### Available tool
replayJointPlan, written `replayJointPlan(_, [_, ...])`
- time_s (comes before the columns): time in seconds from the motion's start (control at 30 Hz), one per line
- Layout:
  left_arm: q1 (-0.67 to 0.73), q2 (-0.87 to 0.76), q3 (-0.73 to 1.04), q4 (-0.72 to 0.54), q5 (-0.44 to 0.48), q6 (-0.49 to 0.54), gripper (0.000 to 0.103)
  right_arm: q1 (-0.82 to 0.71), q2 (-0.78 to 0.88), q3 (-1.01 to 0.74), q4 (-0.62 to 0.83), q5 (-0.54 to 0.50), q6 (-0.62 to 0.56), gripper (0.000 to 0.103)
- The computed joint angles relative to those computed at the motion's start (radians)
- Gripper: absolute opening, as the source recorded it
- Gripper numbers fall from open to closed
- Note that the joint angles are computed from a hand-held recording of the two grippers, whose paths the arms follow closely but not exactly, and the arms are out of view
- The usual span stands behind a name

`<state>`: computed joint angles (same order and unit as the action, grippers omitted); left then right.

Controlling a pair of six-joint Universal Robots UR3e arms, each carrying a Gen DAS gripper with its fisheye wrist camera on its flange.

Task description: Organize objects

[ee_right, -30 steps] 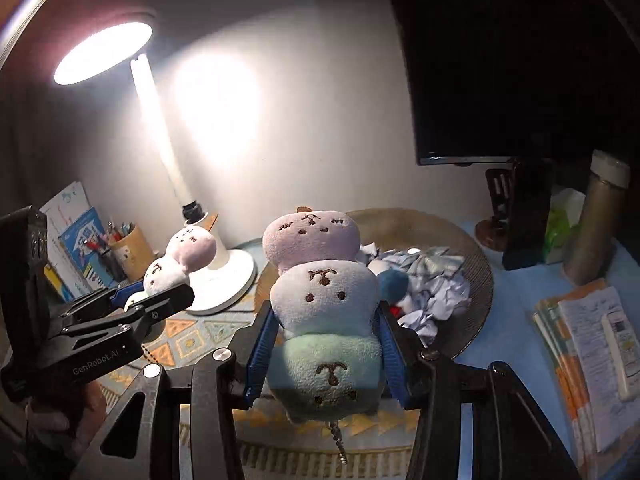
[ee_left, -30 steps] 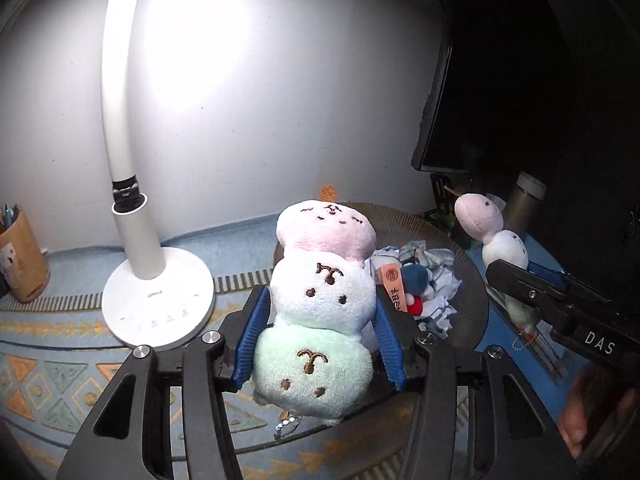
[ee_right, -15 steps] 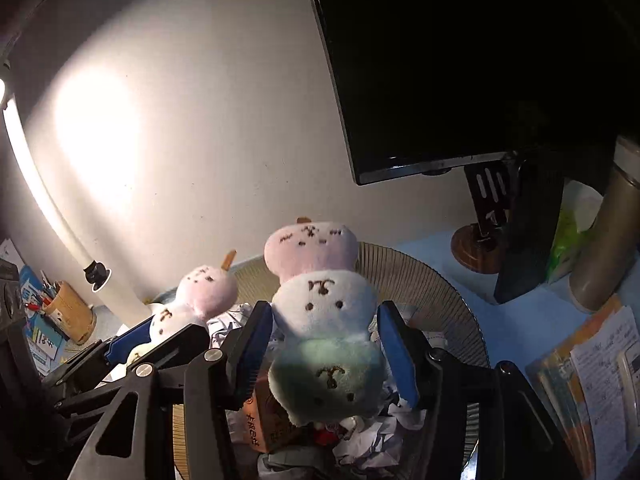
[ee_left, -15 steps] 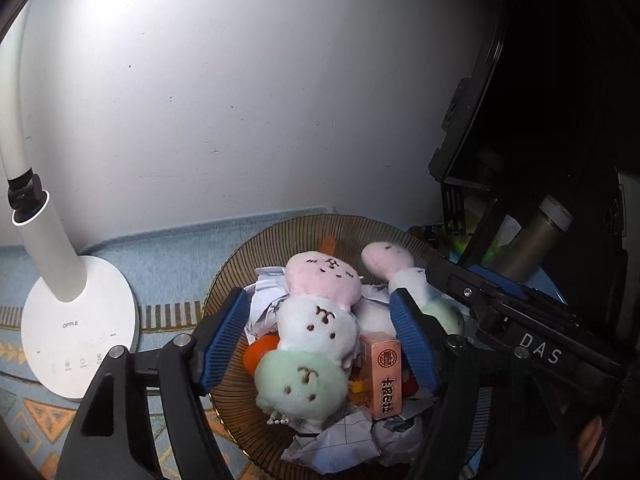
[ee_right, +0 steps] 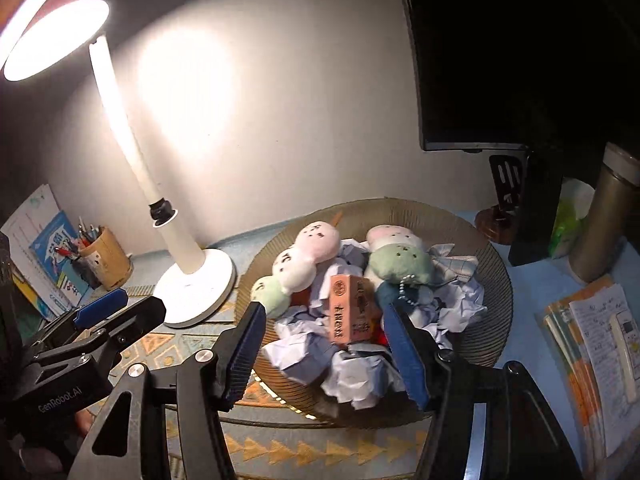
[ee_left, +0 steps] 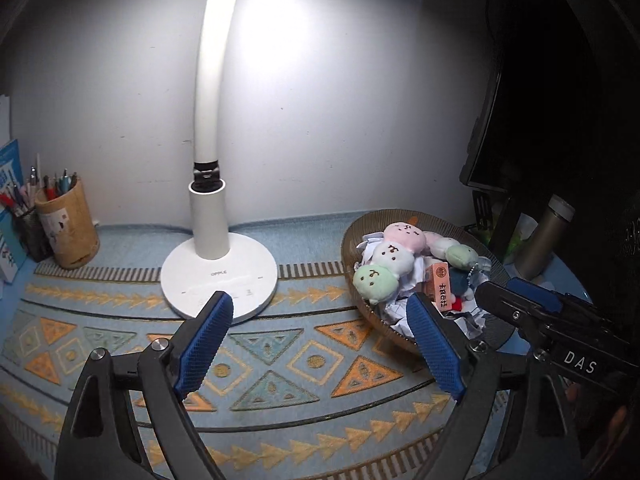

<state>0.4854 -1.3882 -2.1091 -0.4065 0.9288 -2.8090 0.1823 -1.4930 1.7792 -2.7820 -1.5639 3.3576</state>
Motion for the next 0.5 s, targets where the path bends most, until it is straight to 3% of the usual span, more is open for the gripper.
replayJointPlan(0.07, [0.113, 0.132, -0.109, -0.018, -0.019, 0.044, 0.101, 0.079, 0.016, -0.011, -0.009, -0.028, 0.017, 0.063])
replayJointPlan(0.2, [0.326, 0.27, -0.286, -0.064, -0.061, 0.206, 0.101, 0.224, 0.126, -0.026, -0.06, -0.098, 0.063, 0.064])
replayJointPlan(0.3, [0.425, 0.239, -0.389, -0.023, -0.1, 0.295, 0.101, 0.297, 0.245, -0.037, -0.106, -0.175, 0.088, 0.063])
replayJointPlan(0.5, [0.393, 0.062, -0.423, 0.157, -0.055, 0.24, 0.101, 0.346, 0.391, -0.056, -0.197, -0.259, 0.086, 0.063])
